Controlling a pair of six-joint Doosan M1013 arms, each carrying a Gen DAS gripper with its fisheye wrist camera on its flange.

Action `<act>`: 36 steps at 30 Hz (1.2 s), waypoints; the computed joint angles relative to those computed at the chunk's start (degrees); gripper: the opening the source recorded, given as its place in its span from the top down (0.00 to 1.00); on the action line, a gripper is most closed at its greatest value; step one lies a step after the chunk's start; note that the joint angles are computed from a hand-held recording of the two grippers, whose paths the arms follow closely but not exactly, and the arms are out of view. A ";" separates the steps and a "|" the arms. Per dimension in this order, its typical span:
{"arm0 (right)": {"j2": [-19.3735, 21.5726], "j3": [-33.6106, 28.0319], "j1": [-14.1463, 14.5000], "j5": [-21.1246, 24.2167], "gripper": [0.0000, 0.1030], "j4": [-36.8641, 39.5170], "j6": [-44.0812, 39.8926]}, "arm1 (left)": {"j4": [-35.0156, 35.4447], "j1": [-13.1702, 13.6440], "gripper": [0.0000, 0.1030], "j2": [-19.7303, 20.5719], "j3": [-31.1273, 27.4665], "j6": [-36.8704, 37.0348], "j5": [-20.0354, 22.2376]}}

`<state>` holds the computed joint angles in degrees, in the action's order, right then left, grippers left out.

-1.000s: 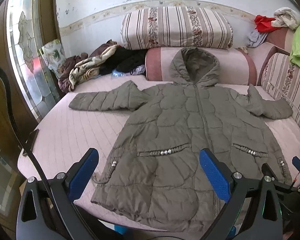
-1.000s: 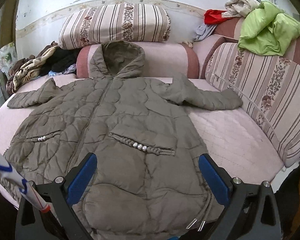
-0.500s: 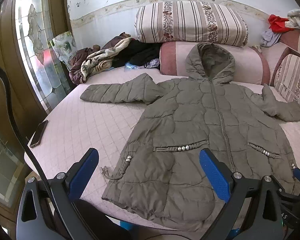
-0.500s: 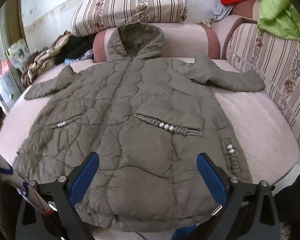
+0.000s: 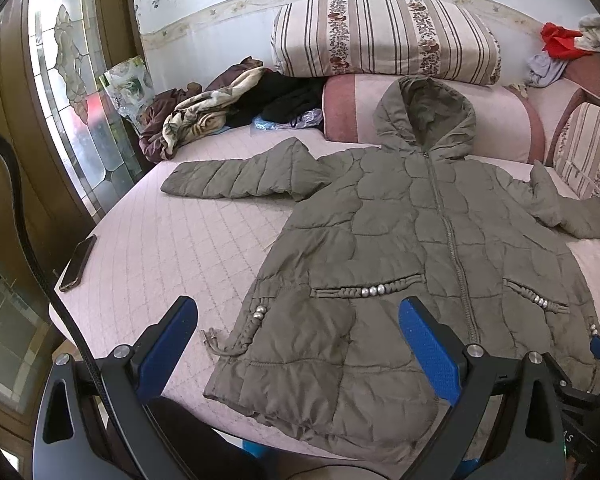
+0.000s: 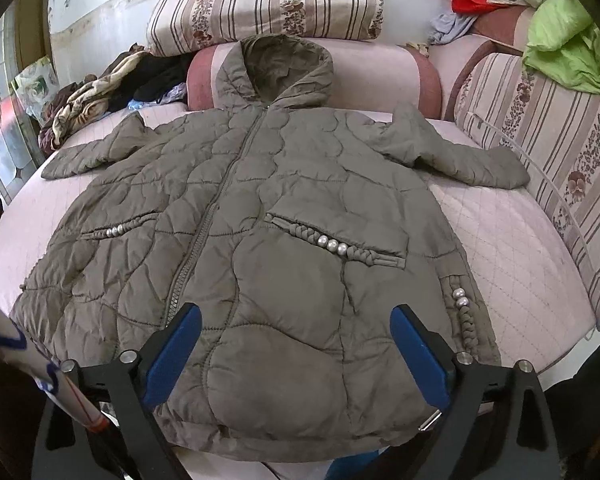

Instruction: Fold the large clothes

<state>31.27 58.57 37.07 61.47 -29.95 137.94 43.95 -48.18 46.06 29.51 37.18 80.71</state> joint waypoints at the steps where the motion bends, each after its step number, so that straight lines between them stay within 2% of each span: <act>1: 0.07 -0.06 0.05 0.17 0.07 -0.32 0.08 | 0.03 0.06 0.02 0.03 -0.03 -0.10 0.17; 11: -0.19 0.61 -0.11 -1.23 0.12 1.57 -0.41 | -0.25 0.92 0.02 -0.55 1.30 -1.99 0.89; 29: 0.91 -1.84 0.67 3.94 0.12 -0.70 -1.03 | -0.13 3.33 0.02 -4.61 9.24 -9.34 0.17; 36: 0.41 -1.29 0.91 3.98 0.12 -5.50 3.82 | -1.15 4.58 0.02 -5.57 10.98 -11.02 -0.01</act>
<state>31.67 57.27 37.98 65.45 -35.45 141.76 42.80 -43.60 40.49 40.49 26.16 80.70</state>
